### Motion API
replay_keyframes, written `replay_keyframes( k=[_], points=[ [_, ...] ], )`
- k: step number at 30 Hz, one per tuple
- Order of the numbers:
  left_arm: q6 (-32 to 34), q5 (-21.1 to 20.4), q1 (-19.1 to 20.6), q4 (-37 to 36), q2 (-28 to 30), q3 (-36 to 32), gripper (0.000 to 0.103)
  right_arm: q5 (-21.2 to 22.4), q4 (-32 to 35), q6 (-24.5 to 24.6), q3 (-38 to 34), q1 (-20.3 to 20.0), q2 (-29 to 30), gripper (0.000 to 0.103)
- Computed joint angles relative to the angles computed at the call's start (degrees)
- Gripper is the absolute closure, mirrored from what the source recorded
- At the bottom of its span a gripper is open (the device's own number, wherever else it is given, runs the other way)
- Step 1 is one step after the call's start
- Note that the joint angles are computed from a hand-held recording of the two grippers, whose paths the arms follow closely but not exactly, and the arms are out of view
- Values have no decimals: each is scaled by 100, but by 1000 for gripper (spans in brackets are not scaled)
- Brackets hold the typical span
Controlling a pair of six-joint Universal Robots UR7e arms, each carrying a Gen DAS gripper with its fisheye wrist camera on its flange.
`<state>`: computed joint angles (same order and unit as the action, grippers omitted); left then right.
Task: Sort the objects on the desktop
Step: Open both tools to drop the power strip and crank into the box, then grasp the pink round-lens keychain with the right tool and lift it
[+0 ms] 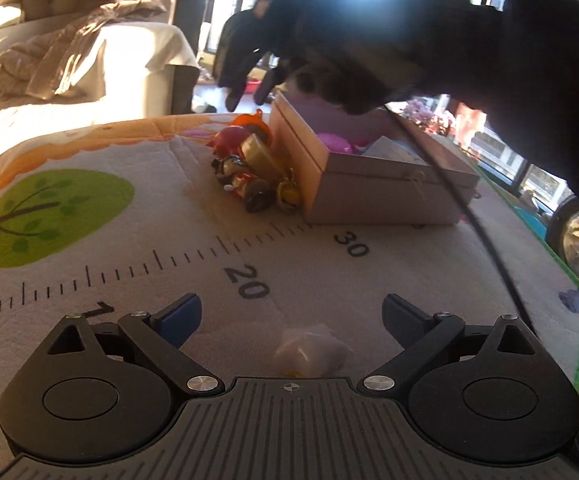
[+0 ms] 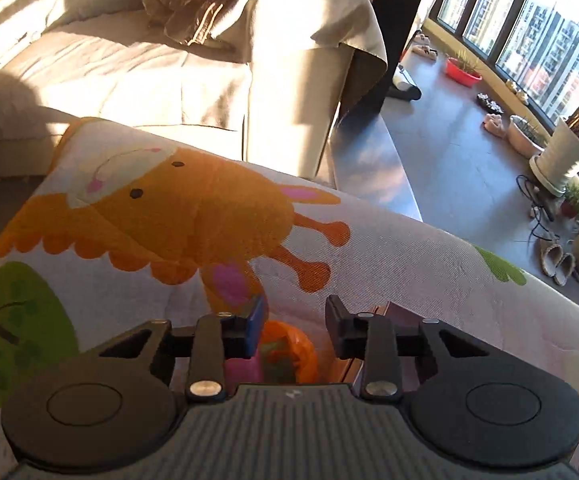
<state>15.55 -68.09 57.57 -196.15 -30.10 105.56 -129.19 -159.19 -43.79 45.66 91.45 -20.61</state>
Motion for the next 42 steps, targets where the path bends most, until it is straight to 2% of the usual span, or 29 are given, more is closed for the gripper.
replay_keyframes(
  k=[2, 3, 9, 11, 16, 19, 22, 24, 26, 28, 31, 34, 36, 37, 38, 39, 42],
  points=[
    [80, -65, -6, -15, -67, 119, 2, -219, -45, -162, -117, 11, 171, 73],
    [77, -45, -9, -5, -93, 161, 2, -186, 144, -17, -1, 9, 92, 73],
    [-94, -10, 41, 182, -176, 261, 2, 185, 308, 218, 1489, 97, -769, 71],
    [-144, 61, 14, 186, -166, 270, 2, 381, 541, 453, 2033, 106, -1164, 71],
    [-236, 159, -72, 313, -191, 314, 2, 770, 306, 259, 3413, 79, -2011, 67],
    [-362, 104, -104, 463, -258, 355, 1, 1290, 397, 454, 4172, -77, -2672, 65],
    [-438, 139, -155, 565, -245, 324, 1, 1780, 914, 829, 4721, -297, -3269, 65],
    [-457, 187, -201, 627, -218, 286, 1, 1826, 504, 683, 5239, -413, -3555, 65],
    [-445, 258, -266, 681, -172, 254, 1, 1953, -193, 447, 5741, -557, -3775, 65],
    [-393, 382, -347, 664, -127, 247, 1, 2237, -708, 431, 5984, -702, -3865, 65],
    [-391, 557, -447, 649, -111, 277, 1, 2653, -1346, 844, 6001, -890, -3712, 65],
    [-494, 707, -529, 651, -157, 373, 1, 2681, -2018, 1205, 5747, -959, -3248, 65],
    [-573, 795, -562, 655, -191, 441, 1, 2809, -2018, 1352, 5588, -1029, -3064, 67],
    [-603, 844, -569, 651, -205, 477, 1, 2899, -2078, 1353, 5585, -1053, -3030, 70],
    [-647, 897, -588, 652, -221, 515, 1, 2948, -1907, 1294, 5571, -1065, -3041, 87],
    [-692, 944, -601, 665, -236, 540, 1, 3020, -1790, 1230, 5614, -1083, -3095, 93],
    [-800, 1017, -611, 751, -259, 556, 1, 3161, -1740, 895, 5954, -1159, -3378, 96]
  ],
)
